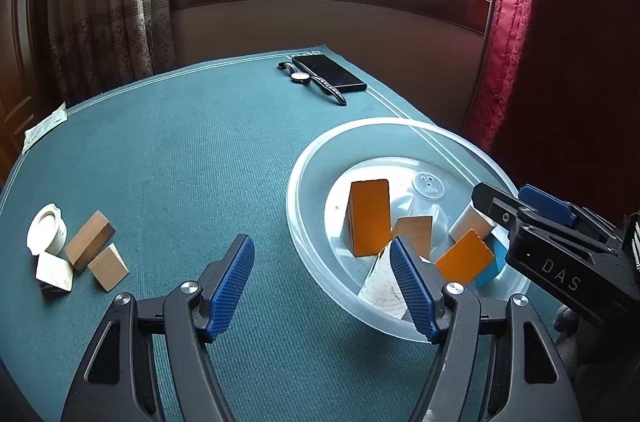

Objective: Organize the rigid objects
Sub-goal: 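Lower the grey block into the clear bowl and open the left tool, then move both open tools from the bowl back toward the remaining blocks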

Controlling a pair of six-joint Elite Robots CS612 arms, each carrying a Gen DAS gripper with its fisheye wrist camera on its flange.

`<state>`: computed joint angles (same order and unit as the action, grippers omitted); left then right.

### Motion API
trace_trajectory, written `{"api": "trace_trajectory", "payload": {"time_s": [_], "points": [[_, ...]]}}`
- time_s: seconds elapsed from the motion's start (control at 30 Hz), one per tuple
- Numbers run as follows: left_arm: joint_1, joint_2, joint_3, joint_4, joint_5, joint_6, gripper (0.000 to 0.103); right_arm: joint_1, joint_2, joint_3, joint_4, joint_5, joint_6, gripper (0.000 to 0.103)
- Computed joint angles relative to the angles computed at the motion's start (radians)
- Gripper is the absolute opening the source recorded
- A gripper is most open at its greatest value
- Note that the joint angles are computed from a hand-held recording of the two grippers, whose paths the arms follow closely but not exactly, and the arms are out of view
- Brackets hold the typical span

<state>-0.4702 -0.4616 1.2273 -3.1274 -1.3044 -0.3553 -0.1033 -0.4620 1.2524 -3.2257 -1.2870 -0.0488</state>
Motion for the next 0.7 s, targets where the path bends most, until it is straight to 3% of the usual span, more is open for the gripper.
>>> {"api": "trace_trajectory", "payload": {"time_s": [0.7], "points": [[0.005,-0.018,0.056,-0.024,0.077,-0.054,0.075,0.006,0.0,0.009,-0.002,0.002,-0.023,0.07]]}}
